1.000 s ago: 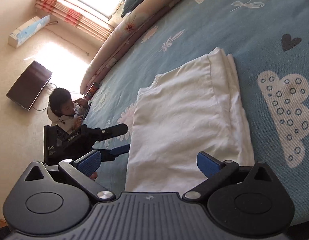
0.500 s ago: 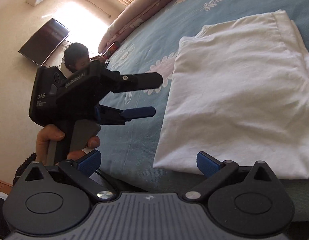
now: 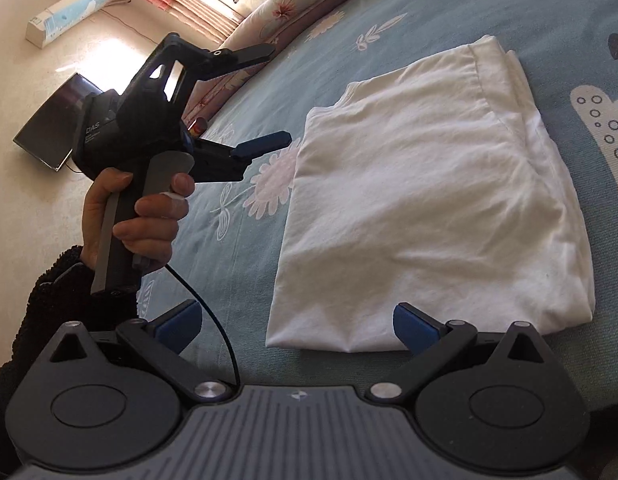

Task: Fold clothes
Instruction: 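Align both open grippers side by side along the white shirt's long edge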

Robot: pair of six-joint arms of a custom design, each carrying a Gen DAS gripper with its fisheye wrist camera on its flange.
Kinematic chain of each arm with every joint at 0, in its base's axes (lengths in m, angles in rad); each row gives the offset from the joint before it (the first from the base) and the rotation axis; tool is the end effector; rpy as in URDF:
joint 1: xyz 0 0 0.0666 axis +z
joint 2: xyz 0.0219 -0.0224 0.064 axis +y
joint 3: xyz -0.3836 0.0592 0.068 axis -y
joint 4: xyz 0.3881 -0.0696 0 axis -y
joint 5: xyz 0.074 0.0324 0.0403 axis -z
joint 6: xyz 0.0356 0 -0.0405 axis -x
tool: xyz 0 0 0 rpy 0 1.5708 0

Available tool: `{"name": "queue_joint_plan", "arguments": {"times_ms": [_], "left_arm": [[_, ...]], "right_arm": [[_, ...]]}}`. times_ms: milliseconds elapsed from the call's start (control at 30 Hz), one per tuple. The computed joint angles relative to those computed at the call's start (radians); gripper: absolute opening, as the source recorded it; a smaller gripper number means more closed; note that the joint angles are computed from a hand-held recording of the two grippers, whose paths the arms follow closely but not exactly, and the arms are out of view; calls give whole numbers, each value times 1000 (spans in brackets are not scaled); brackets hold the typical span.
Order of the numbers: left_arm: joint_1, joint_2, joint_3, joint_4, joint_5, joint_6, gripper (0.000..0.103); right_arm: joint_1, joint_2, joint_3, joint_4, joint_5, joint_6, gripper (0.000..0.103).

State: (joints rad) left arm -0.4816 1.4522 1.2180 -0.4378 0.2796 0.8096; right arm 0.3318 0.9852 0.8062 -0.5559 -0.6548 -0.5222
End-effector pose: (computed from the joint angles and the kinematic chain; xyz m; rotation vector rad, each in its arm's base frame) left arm 0.4438 -0.2435 0.3620 -0.2317 2.4004 -0.9686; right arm 0.2996 0.1257 0.3501 -0.1313 2.4066 1.1750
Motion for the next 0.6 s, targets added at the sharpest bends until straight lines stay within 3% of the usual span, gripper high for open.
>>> {"name": "queue_joint_plan", "arguments": {"times_ms": [133,267,600], "left_arm": [[4,50,40,-70,-28,-31,102],[-3,24,47,-27,-24,-84,102],[-38,113,152,-175,-102,-117,102]], "right_arm": [[-13,-10,-10,-5,0,-7,103],[-19,-23,-10,0,10,-16,103],[-5,-33,-1,-16,42,-31,103]]}}
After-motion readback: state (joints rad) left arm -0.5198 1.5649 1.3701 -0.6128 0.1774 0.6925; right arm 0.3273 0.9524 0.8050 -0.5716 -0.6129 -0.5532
